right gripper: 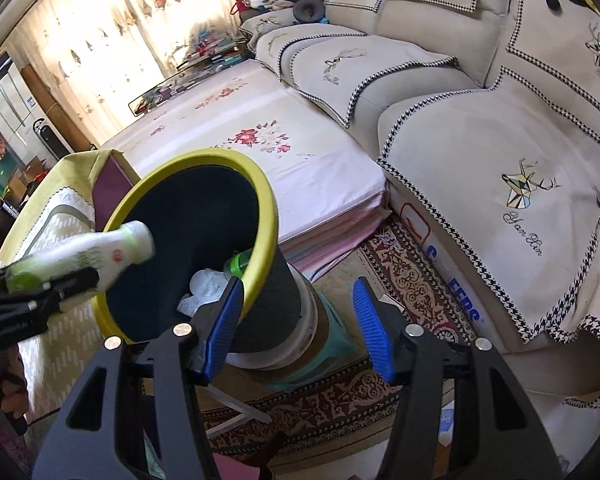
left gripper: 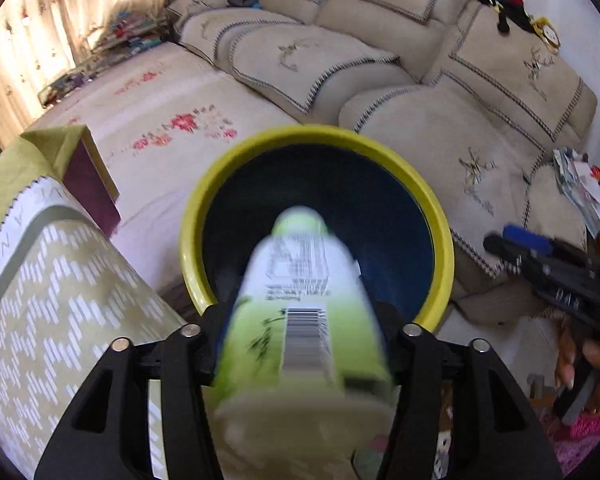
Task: Collect trash
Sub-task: 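Carry the drink bottle over the yellow bin and open the left gripper, then grasp the pink strawberry milk carton with the right gripper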
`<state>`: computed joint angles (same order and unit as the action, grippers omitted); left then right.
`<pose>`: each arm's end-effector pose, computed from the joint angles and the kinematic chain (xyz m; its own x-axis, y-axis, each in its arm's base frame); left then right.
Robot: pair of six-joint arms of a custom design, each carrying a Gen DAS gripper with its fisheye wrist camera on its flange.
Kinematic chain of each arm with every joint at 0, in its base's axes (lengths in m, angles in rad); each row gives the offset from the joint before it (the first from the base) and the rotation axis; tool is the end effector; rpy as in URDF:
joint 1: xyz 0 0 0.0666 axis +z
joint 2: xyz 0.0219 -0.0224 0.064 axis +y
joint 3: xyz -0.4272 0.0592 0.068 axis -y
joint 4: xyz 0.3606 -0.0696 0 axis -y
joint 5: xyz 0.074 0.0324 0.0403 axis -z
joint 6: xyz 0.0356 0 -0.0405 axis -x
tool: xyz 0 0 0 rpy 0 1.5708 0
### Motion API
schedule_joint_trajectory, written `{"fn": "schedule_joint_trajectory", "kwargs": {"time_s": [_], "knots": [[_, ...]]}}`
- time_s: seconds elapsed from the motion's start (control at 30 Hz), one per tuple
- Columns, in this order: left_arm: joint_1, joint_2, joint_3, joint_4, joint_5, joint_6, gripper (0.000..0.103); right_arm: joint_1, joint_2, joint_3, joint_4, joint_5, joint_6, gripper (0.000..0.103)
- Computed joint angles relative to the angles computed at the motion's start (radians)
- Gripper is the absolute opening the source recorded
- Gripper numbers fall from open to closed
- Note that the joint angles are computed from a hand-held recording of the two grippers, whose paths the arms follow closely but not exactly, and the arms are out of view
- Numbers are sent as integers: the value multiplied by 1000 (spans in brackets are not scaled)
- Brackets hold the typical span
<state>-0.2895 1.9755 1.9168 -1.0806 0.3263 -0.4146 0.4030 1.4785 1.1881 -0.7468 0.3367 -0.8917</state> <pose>0.6267 -0.1990 0.3774 -0.6361 0.5876 -0.5001 0.7158 0.6914 -0.0980 0.4190 0.1654 0.3663 -0.6652 0.5148 -0.5408 0.4809 0.8495 0.2171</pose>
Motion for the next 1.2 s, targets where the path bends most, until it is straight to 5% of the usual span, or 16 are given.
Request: {"fn": "schedule_joint_trajectory", "kwargs": {"time_s": [0.3,0.67,0.97,1.2], "knots": [[74,-149,-121,116,74,35,86,30,32,34,6,-19,19,55],[335,-411,-403,295,161,64,98,118,123,200,-41,-8,96,56],[580,-466,-473,340,190,82,98,206,267,445,-121,-5,183,57],[733,-461,-482,361,211,101,98,280,480,810,-210,-69,321,58]]}}
